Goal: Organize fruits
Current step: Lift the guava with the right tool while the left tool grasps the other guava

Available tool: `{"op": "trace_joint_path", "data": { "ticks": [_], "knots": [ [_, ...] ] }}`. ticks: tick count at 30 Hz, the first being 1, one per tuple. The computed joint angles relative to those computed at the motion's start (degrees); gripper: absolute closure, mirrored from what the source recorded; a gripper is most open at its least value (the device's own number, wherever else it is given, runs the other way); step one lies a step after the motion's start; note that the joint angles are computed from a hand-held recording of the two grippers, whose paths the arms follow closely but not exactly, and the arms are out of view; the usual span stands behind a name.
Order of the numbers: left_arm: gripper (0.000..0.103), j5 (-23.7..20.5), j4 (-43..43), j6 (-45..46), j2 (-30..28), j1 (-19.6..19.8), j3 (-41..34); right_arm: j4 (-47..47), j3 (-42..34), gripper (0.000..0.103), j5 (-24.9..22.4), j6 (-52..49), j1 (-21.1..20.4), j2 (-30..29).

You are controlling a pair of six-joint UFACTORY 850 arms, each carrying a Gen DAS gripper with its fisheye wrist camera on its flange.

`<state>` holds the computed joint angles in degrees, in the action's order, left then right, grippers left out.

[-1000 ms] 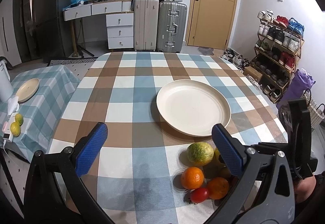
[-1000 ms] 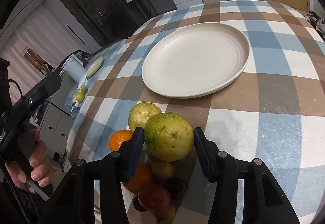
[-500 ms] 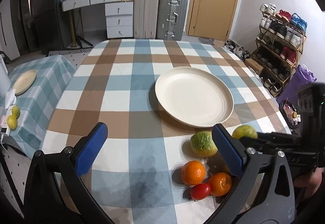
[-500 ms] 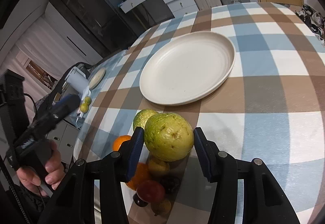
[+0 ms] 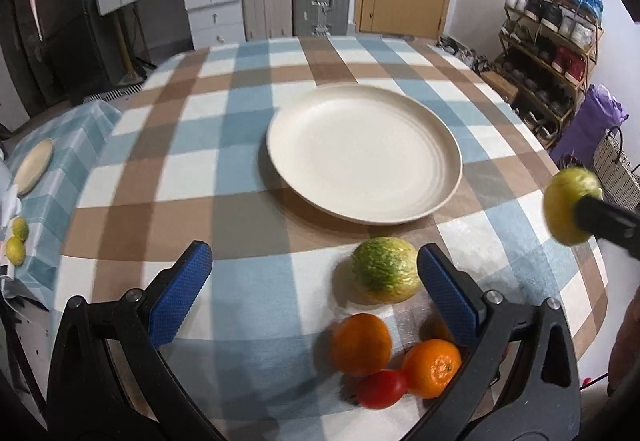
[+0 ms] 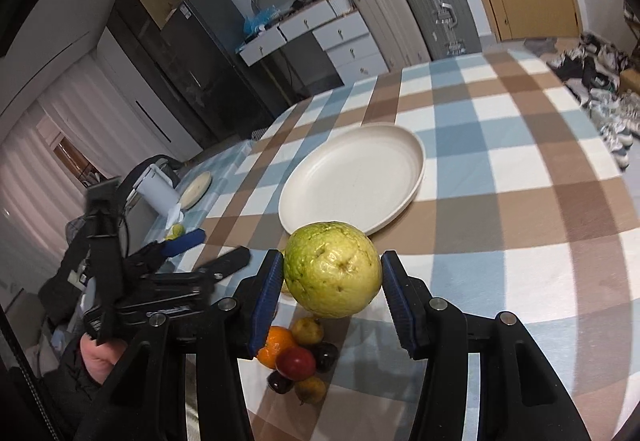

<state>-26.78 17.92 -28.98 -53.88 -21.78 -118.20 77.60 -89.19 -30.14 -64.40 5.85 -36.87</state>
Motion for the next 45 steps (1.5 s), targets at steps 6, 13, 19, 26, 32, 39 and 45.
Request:
{"op": "trace_joint_path", "data": {
  "ticks": [6, 13, 19, 26, 32, 39, 45],
  "knots": [
    [0.001, -2.9, -2.9, 3.9, -3.6, -0.8, -5.0, 3.4, 1.4, 0.052, -0.9, -2.6, -1.0, 1.0],
    [0.008, -5.6, -8.1, 9.6, -6.6, -0.5, -9.1, 3.4, 1.7, 0.052, -1.3, -2.6, -1.2, 1.2],
    [0.030, -5.1, -16.7, 18.1, -6.8, 0.0, -9.3, 3.7, 1.8, 0.052, -1.6, -3.4, -1.1, 1.2],
    [0.054, -8.9, -21.6, 22.6, -9.1, 0.1, -12.9, 2.3, 1.3, 0.052, -1.5, -1.8, -1.0, 0.7],
    [0.054, -7.1, -21.7, 22.4, -7.4, 0.3, -10.4, 2.4, 1.3, 0.052, -1.5, -1.9, -1.1, 0.6],
    [0.054, -2.9, -23.2, 23.2, -3.2, 0.7, -4.5, 2.0, 1.2, 0.052, -1.5, -1.5, -0.9, 0.4],
    [0.054, 0.5, -31.1, 29.4, 0.4, 1.9, -0.5, 1.7, 0.1, 0.052, -2.1, 0.4, -0.8, -0.5]
  ]
}}
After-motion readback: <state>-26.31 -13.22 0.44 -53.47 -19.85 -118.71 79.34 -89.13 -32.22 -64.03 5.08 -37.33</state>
